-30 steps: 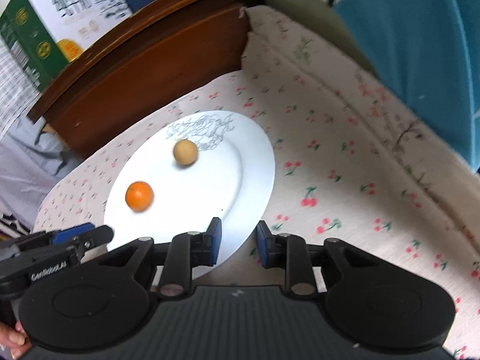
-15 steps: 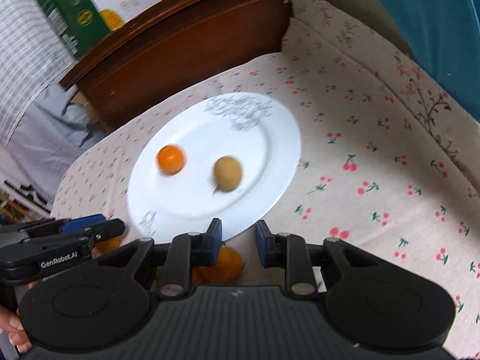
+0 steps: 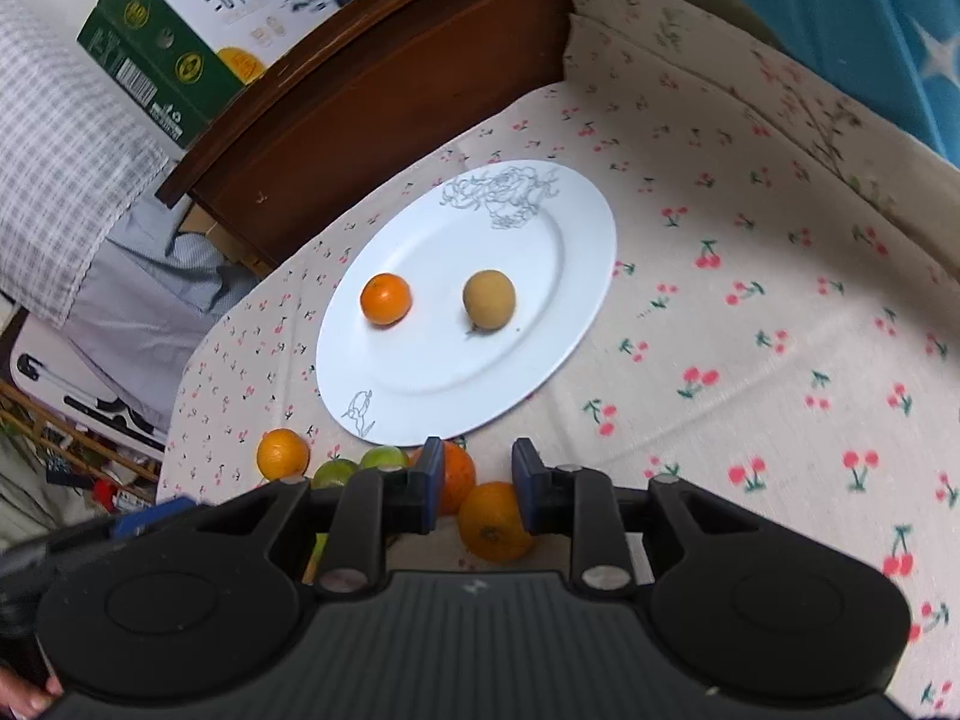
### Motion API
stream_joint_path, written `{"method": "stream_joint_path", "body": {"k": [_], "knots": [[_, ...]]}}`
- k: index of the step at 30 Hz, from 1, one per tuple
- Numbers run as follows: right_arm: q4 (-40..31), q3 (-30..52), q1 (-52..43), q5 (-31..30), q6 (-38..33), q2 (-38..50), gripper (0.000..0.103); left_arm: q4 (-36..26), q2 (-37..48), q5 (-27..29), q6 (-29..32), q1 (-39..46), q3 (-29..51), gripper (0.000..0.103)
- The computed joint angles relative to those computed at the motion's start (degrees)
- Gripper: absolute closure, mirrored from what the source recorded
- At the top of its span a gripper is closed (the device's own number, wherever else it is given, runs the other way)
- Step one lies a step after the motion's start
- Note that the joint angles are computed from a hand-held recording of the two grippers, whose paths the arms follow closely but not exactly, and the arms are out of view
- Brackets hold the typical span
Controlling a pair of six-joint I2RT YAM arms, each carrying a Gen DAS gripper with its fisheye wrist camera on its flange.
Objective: Organize fruits
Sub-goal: 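Withdraw both tools from the plate back toward the fruit cluster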
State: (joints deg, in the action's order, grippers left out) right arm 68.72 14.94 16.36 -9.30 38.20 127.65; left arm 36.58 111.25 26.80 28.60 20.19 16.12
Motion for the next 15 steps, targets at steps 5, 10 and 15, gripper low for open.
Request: {"method": "stream_joint_path", "body": {"k": [5,10,15], "knots": [[4.35,-2.95,1.3,1.45,1.0,0.16,0.077,-1.35,-0.58,1.25,4.84,4.94,-2.17,0.057],[5.96,-4.13,3.45,4.32,1.46,0.39,0.076,-3.0,-0.15,2.97,11.46,10.61,-3.95,0.056],[8.32,-5.76,5.93,6.91,1.92,1.07,0.075,-3.18,2.34,2.29,16.41,14.3,-4.72,0.056]]}}
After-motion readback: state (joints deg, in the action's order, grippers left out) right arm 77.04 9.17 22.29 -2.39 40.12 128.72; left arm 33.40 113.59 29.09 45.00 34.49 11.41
